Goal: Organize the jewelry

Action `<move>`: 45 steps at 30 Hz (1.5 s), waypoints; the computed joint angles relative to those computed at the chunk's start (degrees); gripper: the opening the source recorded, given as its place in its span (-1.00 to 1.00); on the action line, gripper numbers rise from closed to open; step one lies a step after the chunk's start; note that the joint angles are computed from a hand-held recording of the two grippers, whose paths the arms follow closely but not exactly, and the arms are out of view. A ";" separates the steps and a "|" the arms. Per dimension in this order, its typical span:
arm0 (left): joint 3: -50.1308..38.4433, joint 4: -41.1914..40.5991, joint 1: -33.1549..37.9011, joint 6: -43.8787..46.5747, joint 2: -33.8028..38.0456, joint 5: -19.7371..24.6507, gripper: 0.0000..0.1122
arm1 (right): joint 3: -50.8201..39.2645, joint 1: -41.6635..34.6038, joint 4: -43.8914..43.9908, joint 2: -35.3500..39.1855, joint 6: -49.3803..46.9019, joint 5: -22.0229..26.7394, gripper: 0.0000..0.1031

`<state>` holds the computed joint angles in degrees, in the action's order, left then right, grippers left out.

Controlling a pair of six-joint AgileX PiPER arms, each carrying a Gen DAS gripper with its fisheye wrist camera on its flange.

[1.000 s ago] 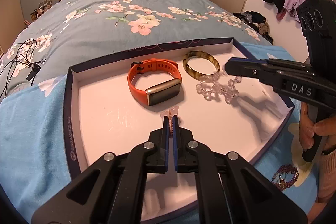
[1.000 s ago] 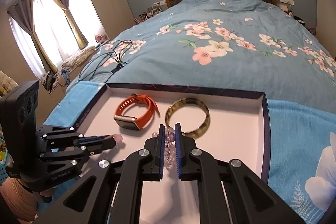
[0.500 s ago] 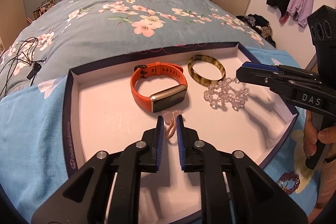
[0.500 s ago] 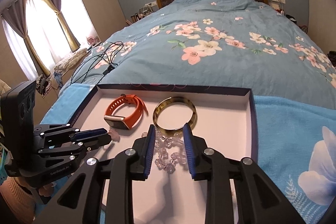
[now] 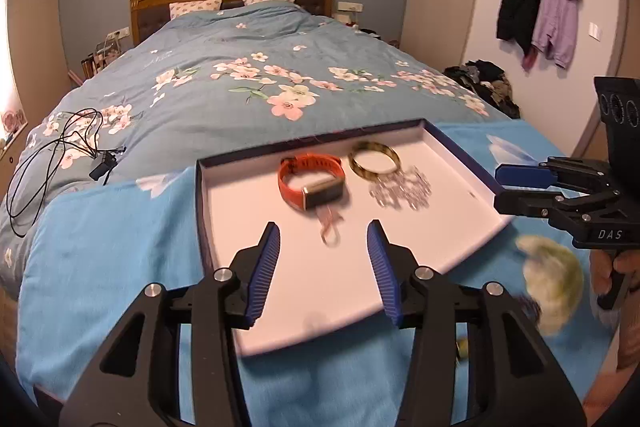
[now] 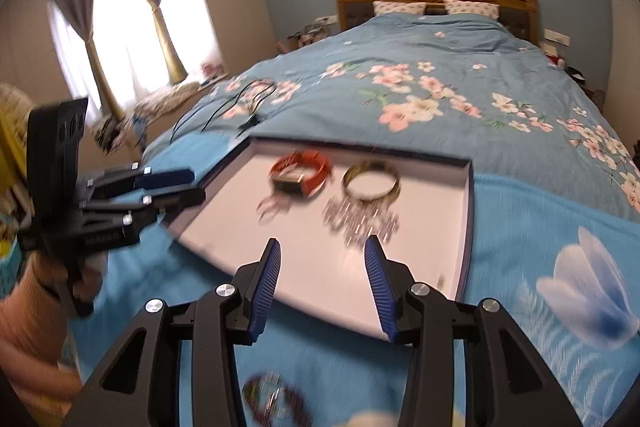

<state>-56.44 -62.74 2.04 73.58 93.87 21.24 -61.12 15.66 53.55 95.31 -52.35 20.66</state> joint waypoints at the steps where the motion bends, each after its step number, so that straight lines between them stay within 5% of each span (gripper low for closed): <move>1: 1.82 -1.58 0.60 2.15 -1.40 0.72 -0.18 | 1.91 0.26 0.16 -1.23 -0.85 0.00 -0.20; 12: 16.36 -7.19 5.40 13.17 -9.19 7.03 -0.17 | 15.50 2.70 -6.64 -8.41 4.98 -2.82 -0.20; 30: 19.24 -8.07 -3.95 14.96 -8.25 2.92 -0.19 | 20.83 4.02 -1.41 -9.97 2.41 -5.70 -0.22; 34: 16.23 -2.96 -6.26 8.78 -5.40 2.06 -0.40 | 21.21 3.38 2.23 -9.93 -0.98 -5.53 -0.24; 41: 12.15 -1.59 -5.03 6.97 -0.80 7.57 -0.91 | 18.41 6.35 7.89 -8.66 -7.26 -4.74 -0.25; 45: 11.73 -3.29 -3.81 7.99 0.12 9.92 -0.96 | 15.69 8.96 7.94 -6.09 -8.34 -4.29 -0.26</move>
<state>-44.71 -66.03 -1.78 81.58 93.99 31.16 -45.43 24.62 61.49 89.23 -60.69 16.38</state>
